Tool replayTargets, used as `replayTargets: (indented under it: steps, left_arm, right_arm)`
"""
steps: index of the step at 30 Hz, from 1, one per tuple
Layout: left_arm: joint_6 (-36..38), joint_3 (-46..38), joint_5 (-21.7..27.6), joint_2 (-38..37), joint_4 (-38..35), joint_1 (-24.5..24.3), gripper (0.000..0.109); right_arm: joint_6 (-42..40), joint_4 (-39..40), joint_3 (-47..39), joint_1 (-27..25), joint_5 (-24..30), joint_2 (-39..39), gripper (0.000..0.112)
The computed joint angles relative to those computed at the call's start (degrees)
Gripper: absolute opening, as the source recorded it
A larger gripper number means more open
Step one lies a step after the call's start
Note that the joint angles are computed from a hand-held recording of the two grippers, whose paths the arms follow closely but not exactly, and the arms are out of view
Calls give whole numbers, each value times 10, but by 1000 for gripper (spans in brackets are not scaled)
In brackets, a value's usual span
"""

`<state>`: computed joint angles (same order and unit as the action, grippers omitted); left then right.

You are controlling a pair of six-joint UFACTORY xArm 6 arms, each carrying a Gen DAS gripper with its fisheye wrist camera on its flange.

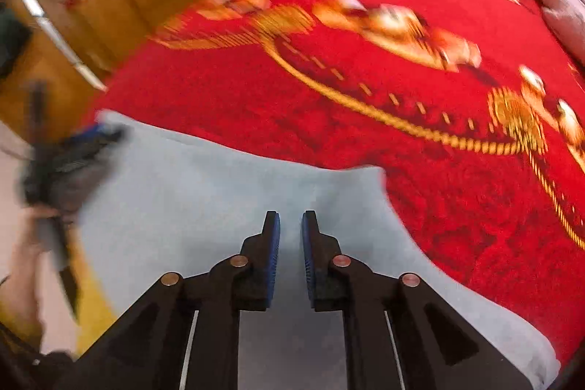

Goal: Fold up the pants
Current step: 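Open both grippers and withdraw them from the folded sweatpants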

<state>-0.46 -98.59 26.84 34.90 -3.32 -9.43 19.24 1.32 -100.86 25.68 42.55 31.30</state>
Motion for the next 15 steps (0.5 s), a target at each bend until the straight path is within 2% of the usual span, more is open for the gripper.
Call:
replayTargets:
  steps: [3,6,10,13,15]
  left_arm:
    - [7,-6,8,2,-3,-1,100]
    - [15,-19,24,8,-8,-1,102]
    - [25,-26,36,10,-21,0,102]
    - [48,-33,49,12,-33,1,102]
    - [55,-37,57,12,-25,0,103]
  right_arm:
    - [9,22,22,-10,-67,3,7]
    - [25,55,21,-17,-77,7,7]
    - [38,60,51,-16,-101,-12,7]
    - [102,16,73,-12,-96,-40,15]
    - [142,-24,98,-9,-100,-67,31]
